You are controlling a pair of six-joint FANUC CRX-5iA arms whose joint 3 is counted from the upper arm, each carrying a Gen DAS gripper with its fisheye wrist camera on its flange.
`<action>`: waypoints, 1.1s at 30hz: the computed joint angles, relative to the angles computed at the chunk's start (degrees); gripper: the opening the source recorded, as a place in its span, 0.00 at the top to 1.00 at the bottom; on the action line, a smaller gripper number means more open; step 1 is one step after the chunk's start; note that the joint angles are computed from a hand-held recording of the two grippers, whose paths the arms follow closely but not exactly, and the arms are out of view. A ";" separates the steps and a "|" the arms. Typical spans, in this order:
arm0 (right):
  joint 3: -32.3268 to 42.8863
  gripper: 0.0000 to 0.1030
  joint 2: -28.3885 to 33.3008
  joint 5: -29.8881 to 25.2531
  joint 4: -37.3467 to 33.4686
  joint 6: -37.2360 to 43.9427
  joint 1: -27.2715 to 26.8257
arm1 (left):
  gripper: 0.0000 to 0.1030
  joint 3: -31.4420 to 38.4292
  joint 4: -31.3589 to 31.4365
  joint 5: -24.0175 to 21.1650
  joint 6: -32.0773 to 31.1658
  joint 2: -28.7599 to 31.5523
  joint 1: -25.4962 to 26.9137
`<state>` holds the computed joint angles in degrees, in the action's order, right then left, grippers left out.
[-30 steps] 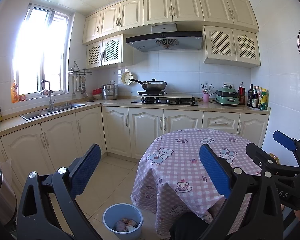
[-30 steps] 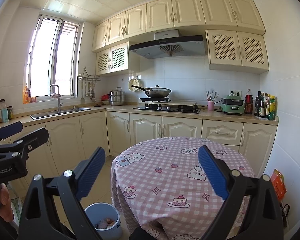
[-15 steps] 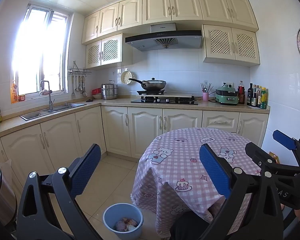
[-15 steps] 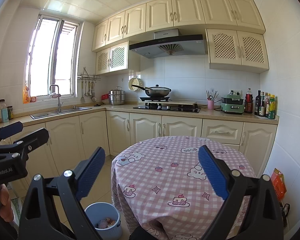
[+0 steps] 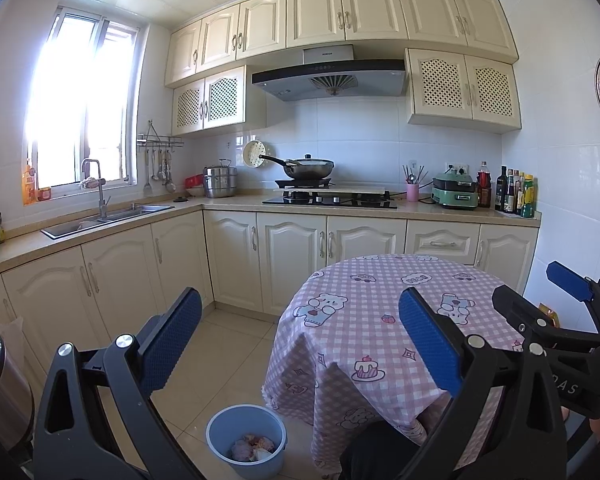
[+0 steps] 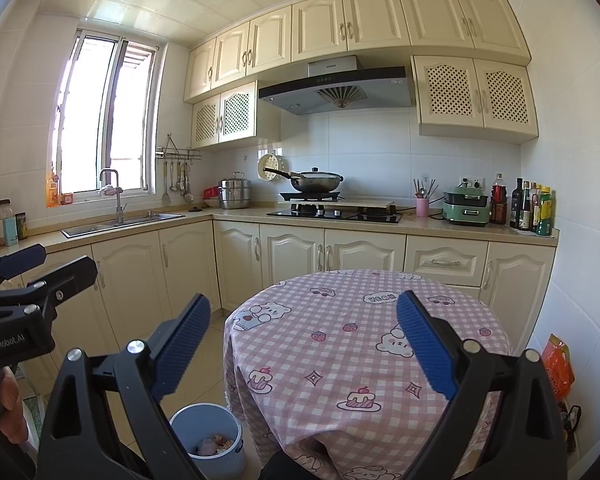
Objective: Collect trash
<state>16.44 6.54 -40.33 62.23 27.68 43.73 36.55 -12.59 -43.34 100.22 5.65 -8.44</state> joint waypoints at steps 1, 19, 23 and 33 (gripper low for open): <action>-0.10 0.10 -0.05 0.00 0.03 -0.07 0.04 | 0.07 0.05 0.00 -0.02 -0.04 0.04 -0.01; 0.32 0.10 0.14 0.39 -1.27 0.88 -0.12 | 0.07 0.18 -0.06 -0.16 -0.05 0.13 0.02; 0.34 0.10 0.15 0.47 -1.27 0.91 -0.20 | 0.07 0.07 -0.22 -0.14 0.23 0.08 -0.01; 0.56 0.10 0.23 0.19 -1.63 1.14 0.04 | 0.07 0.16 -0.50 -0.27 0.51 0.14 -0.06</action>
<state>17.00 6.76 -40.14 60.61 28.82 43.77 36.71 -13.09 -43.62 100.73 5.78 -8.50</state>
